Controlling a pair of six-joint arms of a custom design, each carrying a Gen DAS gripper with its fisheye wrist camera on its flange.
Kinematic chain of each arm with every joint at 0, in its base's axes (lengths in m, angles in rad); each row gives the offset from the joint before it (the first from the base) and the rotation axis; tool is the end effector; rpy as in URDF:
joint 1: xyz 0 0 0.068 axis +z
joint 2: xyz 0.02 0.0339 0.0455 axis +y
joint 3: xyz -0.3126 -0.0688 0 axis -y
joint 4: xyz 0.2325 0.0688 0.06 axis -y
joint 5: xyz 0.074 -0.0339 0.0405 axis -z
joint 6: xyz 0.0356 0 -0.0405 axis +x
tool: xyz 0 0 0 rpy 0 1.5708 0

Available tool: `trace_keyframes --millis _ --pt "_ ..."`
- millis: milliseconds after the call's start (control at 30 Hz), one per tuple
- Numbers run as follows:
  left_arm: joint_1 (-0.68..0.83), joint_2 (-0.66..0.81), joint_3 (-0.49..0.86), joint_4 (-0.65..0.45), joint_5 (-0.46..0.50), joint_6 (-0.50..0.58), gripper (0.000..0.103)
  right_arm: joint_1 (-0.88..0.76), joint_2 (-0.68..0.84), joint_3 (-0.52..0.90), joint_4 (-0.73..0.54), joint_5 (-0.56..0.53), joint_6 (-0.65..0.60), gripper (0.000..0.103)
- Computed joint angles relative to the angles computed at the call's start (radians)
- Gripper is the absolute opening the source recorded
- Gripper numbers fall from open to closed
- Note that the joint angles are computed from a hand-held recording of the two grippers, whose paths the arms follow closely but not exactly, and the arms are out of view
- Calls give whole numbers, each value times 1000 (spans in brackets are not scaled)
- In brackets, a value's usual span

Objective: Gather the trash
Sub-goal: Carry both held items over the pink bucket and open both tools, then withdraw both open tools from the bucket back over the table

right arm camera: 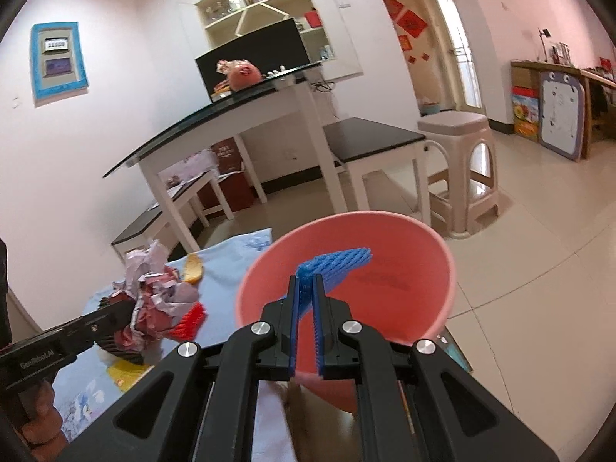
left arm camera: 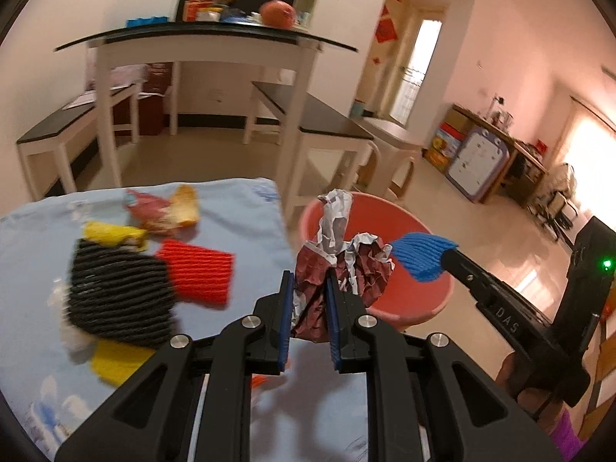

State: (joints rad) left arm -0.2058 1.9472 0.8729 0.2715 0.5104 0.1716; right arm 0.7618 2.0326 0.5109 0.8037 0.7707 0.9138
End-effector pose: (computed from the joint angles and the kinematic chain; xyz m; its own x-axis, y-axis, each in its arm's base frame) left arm 0.3600 -0.0929 0.1528 -0.6066 0.2788 -0.7445 0.6233 0.7482 -0.2276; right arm 0.2382 0.1930 0.0986 -0.3822 0.4205 -0.8229 0.3064 0.8978 0.3164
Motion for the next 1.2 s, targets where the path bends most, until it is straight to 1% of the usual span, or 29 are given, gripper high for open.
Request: trace_keyframes --millis 167,267,367,500,600,633,700,733,767,800,833,867,900,1000,1200 --pt "-93 77 77 -20 -44 -23 16 -59 43 -26 52 -69 0 6" --pt "-138 123 116 -27 -80 -34 16 -86 66 -28 61 -102 -6 7" --pt "-163 160 152 -48 -101 -46 16 -105 83 -20 57 -119 -10 7" --pt "-181 206 197 -64 -130 -50 16 -134 106 -28 90 -148 -18 7" --pt "-185 216 199 -44 -137 -54 16 -145 123 -35 123 -165 -24 8" --pt "-187 222 208 -47 -136 -54 18 -148 127 -36 131 -169 -28 10" --pt "-190 229 221 -60 -135 -63 20 -150 130 -36 133 -175 -29 19" --pt "-193 232 227 -67 -135 -68 23 -151 130 -34 132 -178 -30 23" --pt "-192 236 237 -81 -128 -73 26 -155 131 -40 143 -181 -34 30" --pt "-191 240 244 -88 -125 -77 29 -155 131 -41 146 -177 -34 33" --pt "-190 240 246 -90 -123 -81 36 -154 129 -44 149 -174 -35 34" --pt "-188 240 246 -86 -116 -87 40 -153 128 -46 152 -173 -36 36" --pt "-185 238 242 -78 -106 -90 40 -153 127 -50 156 -172 -36 38" --pt "-180 230 236 -67 -97 -92 41 -145 122 -56 156 -160 -30 39" --pt "-163 186 189 -40 -78 -95 41 -114 94 -50 117 -132 -18 41"
